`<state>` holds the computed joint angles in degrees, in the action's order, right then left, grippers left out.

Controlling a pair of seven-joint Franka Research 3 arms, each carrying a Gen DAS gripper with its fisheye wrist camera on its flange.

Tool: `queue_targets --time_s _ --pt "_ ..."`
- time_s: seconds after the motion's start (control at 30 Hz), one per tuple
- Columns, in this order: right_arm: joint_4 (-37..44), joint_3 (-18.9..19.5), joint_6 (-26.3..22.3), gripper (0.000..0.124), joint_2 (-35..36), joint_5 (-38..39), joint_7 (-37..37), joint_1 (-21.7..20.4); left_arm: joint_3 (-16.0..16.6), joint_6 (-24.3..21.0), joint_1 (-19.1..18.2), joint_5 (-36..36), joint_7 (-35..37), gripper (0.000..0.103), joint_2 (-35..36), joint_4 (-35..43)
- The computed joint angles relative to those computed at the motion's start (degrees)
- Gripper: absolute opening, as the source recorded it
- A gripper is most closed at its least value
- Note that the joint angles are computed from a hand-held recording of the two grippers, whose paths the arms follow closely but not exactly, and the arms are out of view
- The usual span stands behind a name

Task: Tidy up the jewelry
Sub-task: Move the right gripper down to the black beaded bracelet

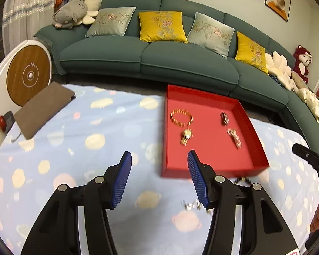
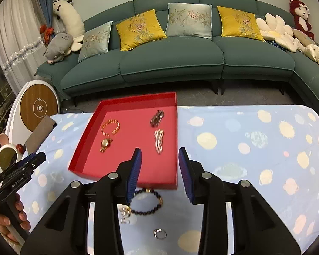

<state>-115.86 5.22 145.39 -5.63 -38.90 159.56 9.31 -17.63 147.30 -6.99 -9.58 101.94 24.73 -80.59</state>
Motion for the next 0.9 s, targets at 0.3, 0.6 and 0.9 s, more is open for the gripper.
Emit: queue_targets --time_s 0.3,0.6,0.9 --pt "-5.2 2.6 0.4 0.035 -1.7 2.5 1.2 2.2 -1.8 2.4 2.3 -7.5 8.9 0.052 -7.5 -12.2" --pt "-5.1 1.1 -0.6 0.035 2.6 5.8 -2.2 4.3 0.2 2.4 -0.3 -3.2 8.2 0.052 -6.0 -12.7" --pt "-3.8 -1.9 1.6 0.035 6.3 6.3 -1.3 4.2 -0.1 -0.4 -0.6 -1.0 7.2 0.052 -3.6 -10.7"
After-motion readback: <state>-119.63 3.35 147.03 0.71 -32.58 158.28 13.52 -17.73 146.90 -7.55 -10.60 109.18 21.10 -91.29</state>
